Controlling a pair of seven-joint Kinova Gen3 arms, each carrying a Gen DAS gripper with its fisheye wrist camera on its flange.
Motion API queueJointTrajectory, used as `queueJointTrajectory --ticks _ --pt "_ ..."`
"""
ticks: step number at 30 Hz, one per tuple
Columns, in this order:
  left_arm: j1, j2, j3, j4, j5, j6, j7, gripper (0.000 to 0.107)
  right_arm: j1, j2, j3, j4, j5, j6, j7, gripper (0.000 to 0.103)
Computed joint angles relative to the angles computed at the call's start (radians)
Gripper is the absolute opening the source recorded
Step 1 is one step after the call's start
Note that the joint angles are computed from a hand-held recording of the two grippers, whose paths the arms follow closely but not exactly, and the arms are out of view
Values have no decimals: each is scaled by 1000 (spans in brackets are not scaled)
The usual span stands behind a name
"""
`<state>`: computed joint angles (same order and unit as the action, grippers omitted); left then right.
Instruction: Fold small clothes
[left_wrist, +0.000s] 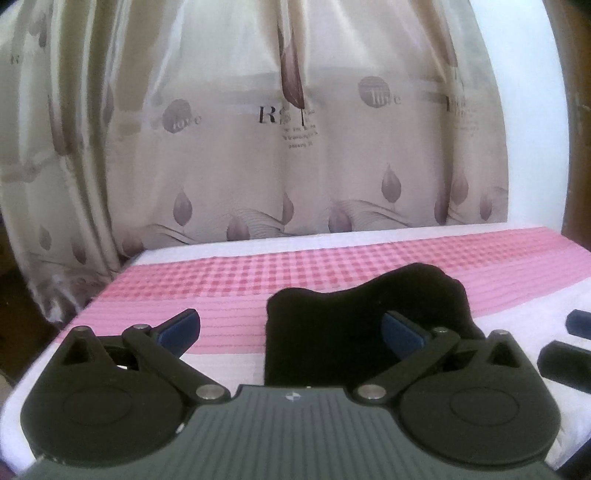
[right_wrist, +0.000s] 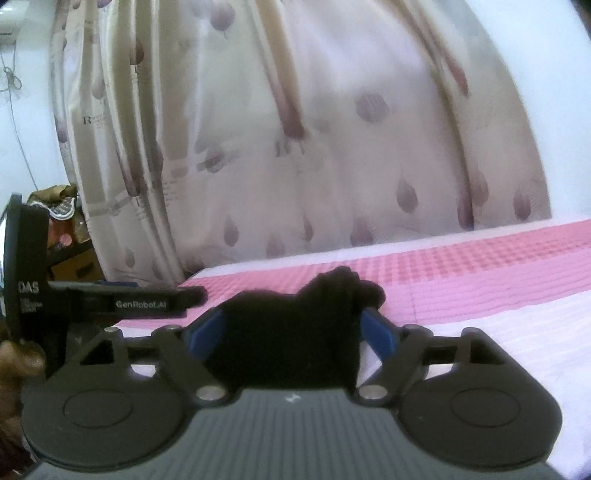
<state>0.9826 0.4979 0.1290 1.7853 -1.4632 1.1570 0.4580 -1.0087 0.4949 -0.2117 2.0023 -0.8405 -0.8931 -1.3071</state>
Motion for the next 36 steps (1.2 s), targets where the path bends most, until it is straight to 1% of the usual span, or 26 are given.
queueJointTrajectory --ticks 1,3,5,7,9,11,13,15,16,19,21,24,32,36 --pt "23 -2 -15 2 -1 14 5 103 -7 -3 -1 7 -8 -13 1 85" --pt "43 -1 -6 18 -35 70 49 103 -18 -7 -4 20 -23 -41 -1 85" --pt "67 2 -5 39 -77 121 109 103 -20 -12 -9 27 -32 -47 2 85" --pt "88 19 -1 39 -105 189 167 103 -25 -16 -15 41 -44 -66 -5 86" --pt "90 16 12 39 -117 211 191 103 -27 -21 -21 51 -46 -77 -13 88" --pt "84 4 32 29 -110 204 176 103 -33 -23 -23 54 -58 -88 -8 88" --pt "90 13 42 0 -90 230 150 103 -38 -27 -26 57 -66 -93 1 88" --pt "117 23 26 -22 -79 254 129 103 -49 -27 -27 55 -86 -108 23 88" --pt "110 14 37 -16 -85 241 131 103 -55 -28 -26 50 -100 -110 44 88" --pt "77 -39 57 15 -77 148 155 103 -71 -26 -27 34 -151 -123 112 88" --pt "61 -61 62 30 -71 111 194 103 -67 -26 -35 36 -152 -127 119 88" --pt "40 -80 68 43 -56 76 217 103 -64 -27 -42 38 -156 -131 122 89" --pt "9 -79 67 52 -24 24 184 103 -52 -28 -45 28 -161 -99 137 89" --pt "-4 -82 63 71 -28 -14 194 103 -55 -25 -42 20 -173 -91 153 89"
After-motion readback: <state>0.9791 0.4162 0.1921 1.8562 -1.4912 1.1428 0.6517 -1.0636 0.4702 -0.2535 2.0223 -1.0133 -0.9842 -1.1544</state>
